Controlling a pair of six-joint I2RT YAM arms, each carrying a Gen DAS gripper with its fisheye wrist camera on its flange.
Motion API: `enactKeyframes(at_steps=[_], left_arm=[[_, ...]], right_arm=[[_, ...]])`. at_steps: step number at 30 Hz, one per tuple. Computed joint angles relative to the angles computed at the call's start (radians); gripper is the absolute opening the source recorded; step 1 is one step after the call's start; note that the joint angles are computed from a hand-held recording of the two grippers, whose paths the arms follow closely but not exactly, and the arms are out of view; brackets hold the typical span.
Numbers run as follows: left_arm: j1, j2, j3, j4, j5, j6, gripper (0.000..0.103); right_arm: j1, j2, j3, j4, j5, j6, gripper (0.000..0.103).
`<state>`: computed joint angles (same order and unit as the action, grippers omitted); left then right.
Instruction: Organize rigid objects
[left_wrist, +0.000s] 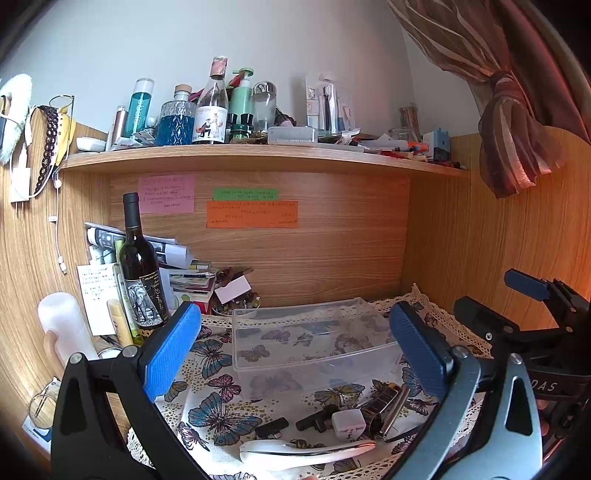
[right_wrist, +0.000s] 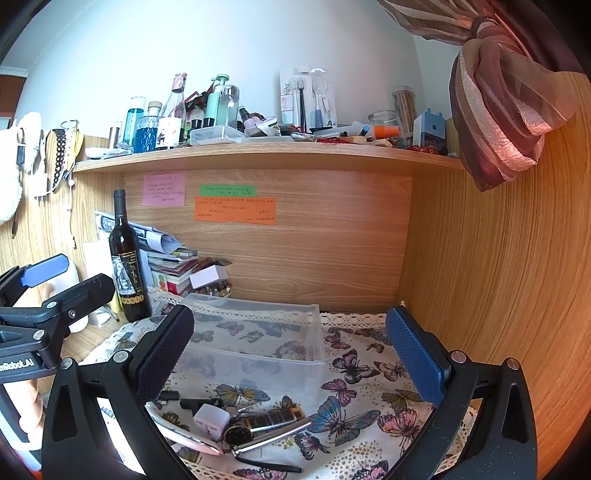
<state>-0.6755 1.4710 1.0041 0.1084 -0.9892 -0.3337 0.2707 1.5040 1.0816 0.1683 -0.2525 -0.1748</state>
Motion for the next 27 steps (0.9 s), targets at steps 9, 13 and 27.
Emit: enactKeyframes(at_steps=[9, 13, 27], left_arm=[[0.000, 0.004, 0.008, -0.008, 0.012, -0.006, 0.103], [0.014, 0.016, 0.014, -0.034, 0.033, -0.040, 0.103], [0.118, 0.168, 0.023, -0.304, 0.204, -0.458, 0.103]], right_arm=[[0.002, -0.003, 0.000, -0.005, -0.005, 0.000, 0.103], [0.005, 0.010, 0.003, -0.004, 0.005, 0.001, 0.103], [-0.027, 0.182, 0.100, -0.184, 0.044, -0.029, 0.103]])
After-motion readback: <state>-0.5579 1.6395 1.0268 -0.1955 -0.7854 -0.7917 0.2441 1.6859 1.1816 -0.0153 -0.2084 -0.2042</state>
